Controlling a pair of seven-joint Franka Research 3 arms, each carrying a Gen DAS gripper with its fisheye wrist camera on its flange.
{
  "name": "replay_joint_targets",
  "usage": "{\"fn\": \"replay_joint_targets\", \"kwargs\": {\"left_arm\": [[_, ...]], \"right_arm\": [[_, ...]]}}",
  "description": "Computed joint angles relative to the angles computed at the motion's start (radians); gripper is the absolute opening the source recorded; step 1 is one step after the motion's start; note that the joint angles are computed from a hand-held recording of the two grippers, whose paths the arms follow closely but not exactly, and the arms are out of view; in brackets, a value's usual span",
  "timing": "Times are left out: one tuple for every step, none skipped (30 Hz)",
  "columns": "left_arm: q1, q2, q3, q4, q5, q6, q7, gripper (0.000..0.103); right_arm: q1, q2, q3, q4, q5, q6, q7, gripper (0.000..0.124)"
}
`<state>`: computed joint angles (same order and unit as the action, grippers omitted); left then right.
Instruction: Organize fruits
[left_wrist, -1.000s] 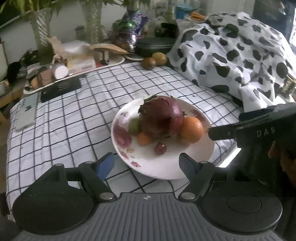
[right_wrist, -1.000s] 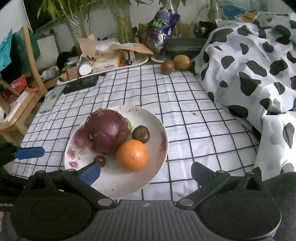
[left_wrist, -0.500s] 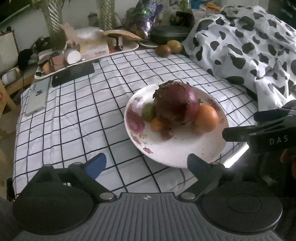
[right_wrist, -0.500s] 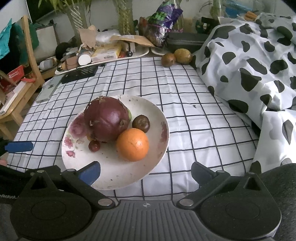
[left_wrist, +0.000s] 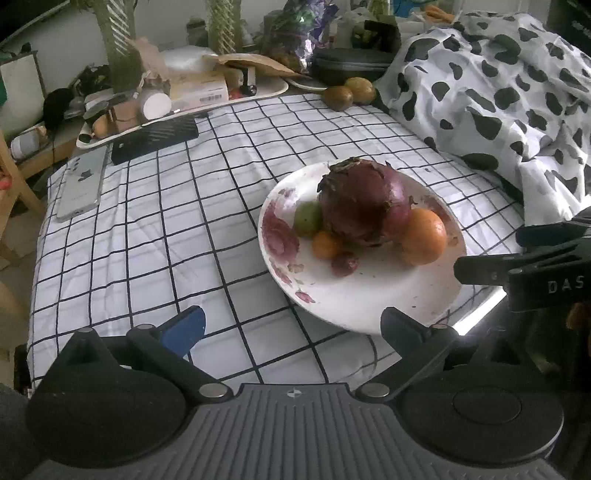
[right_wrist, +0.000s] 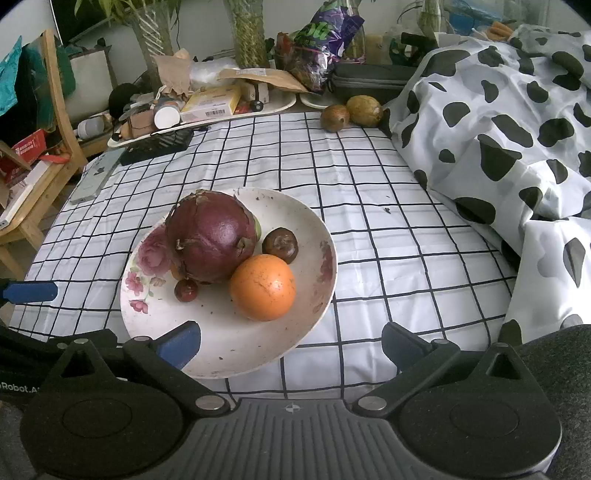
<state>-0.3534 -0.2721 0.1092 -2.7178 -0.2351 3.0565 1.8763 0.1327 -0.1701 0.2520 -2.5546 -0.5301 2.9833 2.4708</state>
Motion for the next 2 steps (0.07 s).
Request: {"fn": "replay_joint_targets", "kwargs": {"left_arm": [[0.003,-0.001,-0.003,-0.002,0.002,0.003,-0.002,0.103],[0.006,-0.001,-0.008,-0.002,0.006,0.006,-0.006,0.103]], "right_arm": [[0.0,0.0,0.0,0.0,0.0,0.0,0.0,0.103],[0.0,0.0,0.0,0.0,-0.001,0.001,0.001,0.103]]}}
